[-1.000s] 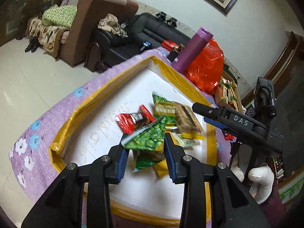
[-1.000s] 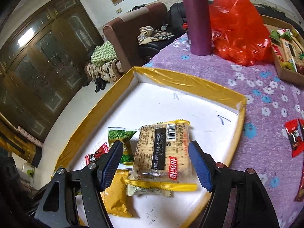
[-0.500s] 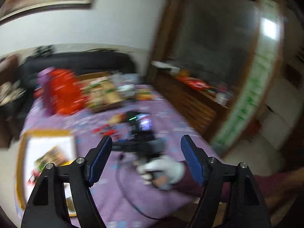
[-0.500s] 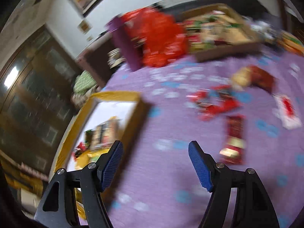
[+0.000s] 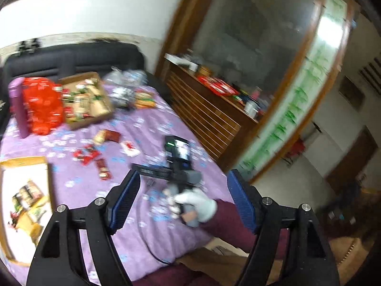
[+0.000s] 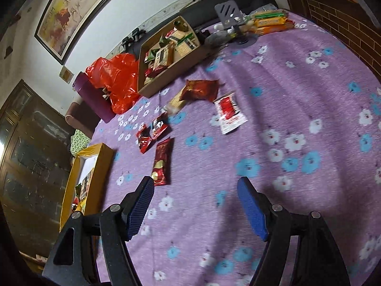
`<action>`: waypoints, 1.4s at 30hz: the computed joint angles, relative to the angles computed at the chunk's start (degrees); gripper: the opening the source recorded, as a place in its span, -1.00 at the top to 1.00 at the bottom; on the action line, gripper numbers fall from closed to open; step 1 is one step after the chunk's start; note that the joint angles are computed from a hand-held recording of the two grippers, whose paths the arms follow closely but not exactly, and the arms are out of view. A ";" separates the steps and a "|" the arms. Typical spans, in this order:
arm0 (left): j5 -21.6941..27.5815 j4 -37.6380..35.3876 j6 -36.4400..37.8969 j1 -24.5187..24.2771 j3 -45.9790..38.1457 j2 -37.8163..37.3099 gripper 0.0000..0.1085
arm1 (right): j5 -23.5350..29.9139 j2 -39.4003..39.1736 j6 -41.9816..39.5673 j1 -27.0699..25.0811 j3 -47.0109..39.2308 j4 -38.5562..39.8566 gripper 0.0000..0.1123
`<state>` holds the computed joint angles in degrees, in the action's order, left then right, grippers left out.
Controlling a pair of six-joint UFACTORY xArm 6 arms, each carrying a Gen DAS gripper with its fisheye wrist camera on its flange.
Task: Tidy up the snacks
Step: 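Move both grippers back over the remaining snacks on the tablecloth, then grasp a red chocolate with the left gripper while the right grasps a red bar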
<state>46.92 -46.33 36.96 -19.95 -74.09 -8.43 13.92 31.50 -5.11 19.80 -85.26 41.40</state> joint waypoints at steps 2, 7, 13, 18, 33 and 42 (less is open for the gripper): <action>2.08 -0.01 -0.26 -0.83 -1.29 0.56 -0.39 | -0.36 -0.60 -3.08 -0.12 0.67 2.92 -0.34; 0.77 2.82 -3.68 -2.39 -0.37 -0.25 -0.39 | -0.84 -1.85 -9.25 -0.32 2.46 9.51 -0.34; -9.06 2.69 -2.48 -1.05 2.47 -0.94 -0.44 | -2.92 -4.53 -13.69 -0.19 5.26 13.29 -0.34; -12.55 -0.14 -8.18 5.83 -0.75 7.75 -0.61 | -3.78 -5.54 -14.75 -0.36 5.79 12.75 -0.33; -4.36 -0.21 -23.29 13.37 -24.83 41.13 -0.01 | 16.46 24.74 12.65 2.51 -37.32 -26.98 -0.27; 3.82 15.70 -36.71 9.74 -60.04 65.14 0.10 | 14.32 28.29 19.29 3.30 -40.37 -42.57 0.58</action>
